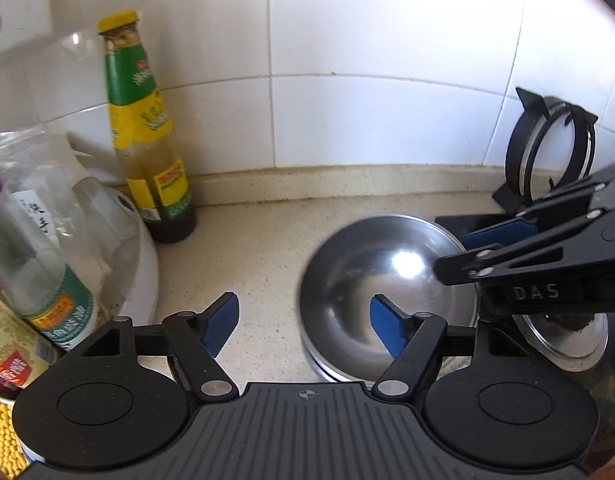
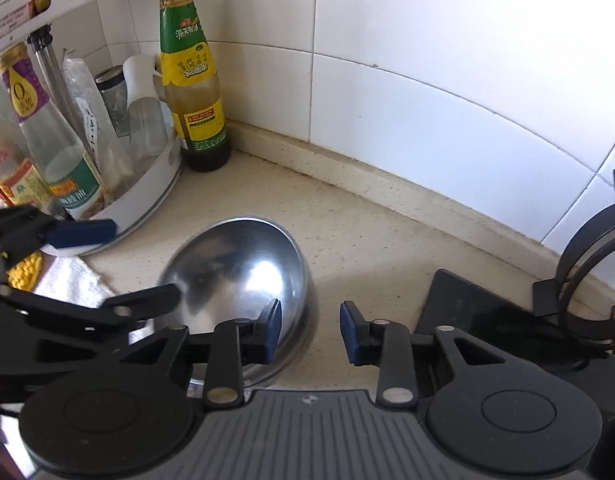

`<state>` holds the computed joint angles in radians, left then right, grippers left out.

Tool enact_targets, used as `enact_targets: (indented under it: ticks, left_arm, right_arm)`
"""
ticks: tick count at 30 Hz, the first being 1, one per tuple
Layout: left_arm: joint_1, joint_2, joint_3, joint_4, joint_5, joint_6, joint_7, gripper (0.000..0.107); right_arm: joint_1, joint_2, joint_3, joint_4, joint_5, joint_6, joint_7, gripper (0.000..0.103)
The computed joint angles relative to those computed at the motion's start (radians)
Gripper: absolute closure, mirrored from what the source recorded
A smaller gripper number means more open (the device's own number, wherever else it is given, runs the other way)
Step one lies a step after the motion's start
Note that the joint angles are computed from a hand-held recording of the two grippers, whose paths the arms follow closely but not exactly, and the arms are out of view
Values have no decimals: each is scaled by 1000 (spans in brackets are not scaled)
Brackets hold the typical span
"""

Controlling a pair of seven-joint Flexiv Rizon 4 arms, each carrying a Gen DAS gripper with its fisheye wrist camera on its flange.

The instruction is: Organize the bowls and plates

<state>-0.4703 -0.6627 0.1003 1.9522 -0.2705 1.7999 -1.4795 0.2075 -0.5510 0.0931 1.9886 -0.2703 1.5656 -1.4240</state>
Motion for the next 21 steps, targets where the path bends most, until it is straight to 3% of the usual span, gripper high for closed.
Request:
enact_targets:
  ticks: [4, 10, 15, 21]
  left_arm:
    - [61, 22, -59, 48, 49, 50, 22, 23]
    - [250, 48, -235, 143, 178, 119, 52, 19]
    - [358, 9, -333, 154, 266, 139, 64, 14]
    - [447, -75, -413, 105, 346, 140, 102, 14]
  right_arm:
    - [-41, -14, 46, -5, 21, 18, -14, 60]
    - [-115, -36, 132, -29, 47, 23, -54, 55]
    - [-168, -77, 205, -71, 58, 19, -108, 41]
    - [-118, -103, 165, -116, 65, -28, -115, 39]
